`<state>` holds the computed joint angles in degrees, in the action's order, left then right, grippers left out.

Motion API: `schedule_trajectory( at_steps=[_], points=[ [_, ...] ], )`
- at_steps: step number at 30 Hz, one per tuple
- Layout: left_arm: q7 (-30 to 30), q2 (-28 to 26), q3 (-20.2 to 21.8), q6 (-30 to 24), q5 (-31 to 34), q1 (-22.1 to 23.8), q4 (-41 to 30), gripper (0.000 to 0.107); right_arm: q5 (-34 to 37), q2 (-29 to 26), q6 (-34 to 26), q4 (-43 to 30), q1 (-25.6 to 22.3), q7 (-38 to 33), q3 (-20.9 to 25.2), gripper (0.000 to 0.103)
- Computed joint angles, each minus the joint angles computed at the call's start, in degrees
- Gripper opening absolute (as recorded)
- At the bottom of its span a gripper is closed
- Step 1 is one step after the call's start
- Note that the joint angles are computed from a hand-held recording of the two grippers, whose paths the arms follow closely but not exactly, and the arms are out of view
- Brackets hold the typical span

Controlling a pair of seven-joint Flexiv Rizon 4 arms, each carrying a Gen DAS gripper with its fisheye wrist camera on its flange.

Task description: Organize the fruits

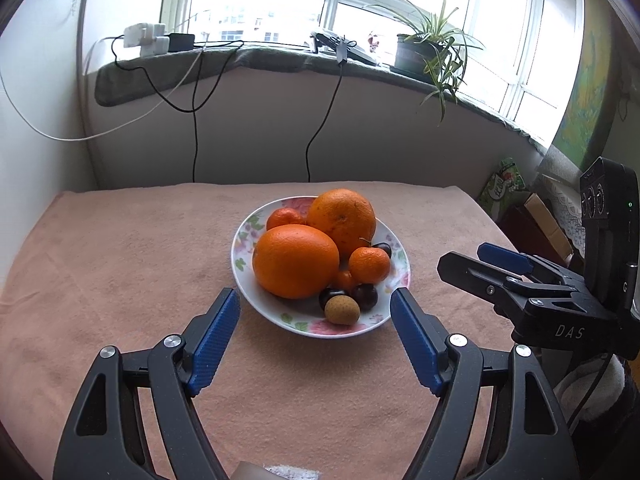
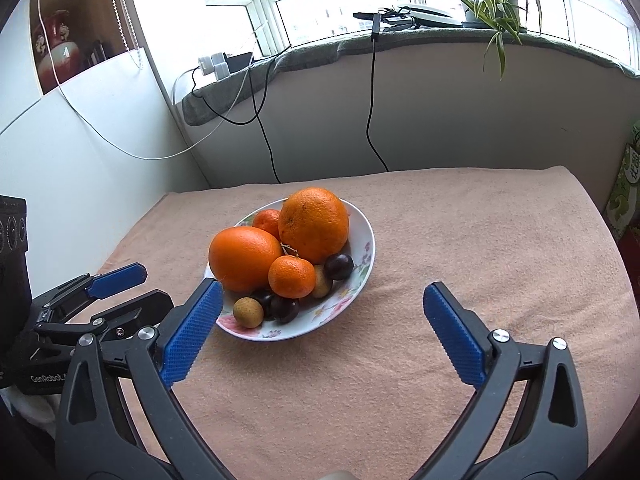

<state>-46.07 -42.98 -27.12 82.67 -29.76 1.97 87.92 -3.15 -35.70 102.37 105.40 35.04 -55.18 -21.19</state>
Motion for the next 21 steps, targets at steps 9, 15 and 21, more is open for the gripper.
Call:
schedule_trajectory(
  at_steps=[9,15,21],
  points=[
    [-1.16,0.85,-0.98,2.58,0.15,1.47,2.39,0.078,1.70,0.65,-0.44,2.90,6.92,0.59,-6.86,0.102],
    [-2.16,1.14,-2.16,4.19,1.21,2.88,3.77,0.078,2.78,1.00,0.88,4.16,8.71,0.24,-8.19,0.102],
    [-3.11,1.20,-3.11,4.81,2.49,4.18,4.49,0.078,3.38,1.07,0.72,3.87,8.28,-0.25,-7.36,0.102]
  ],
)
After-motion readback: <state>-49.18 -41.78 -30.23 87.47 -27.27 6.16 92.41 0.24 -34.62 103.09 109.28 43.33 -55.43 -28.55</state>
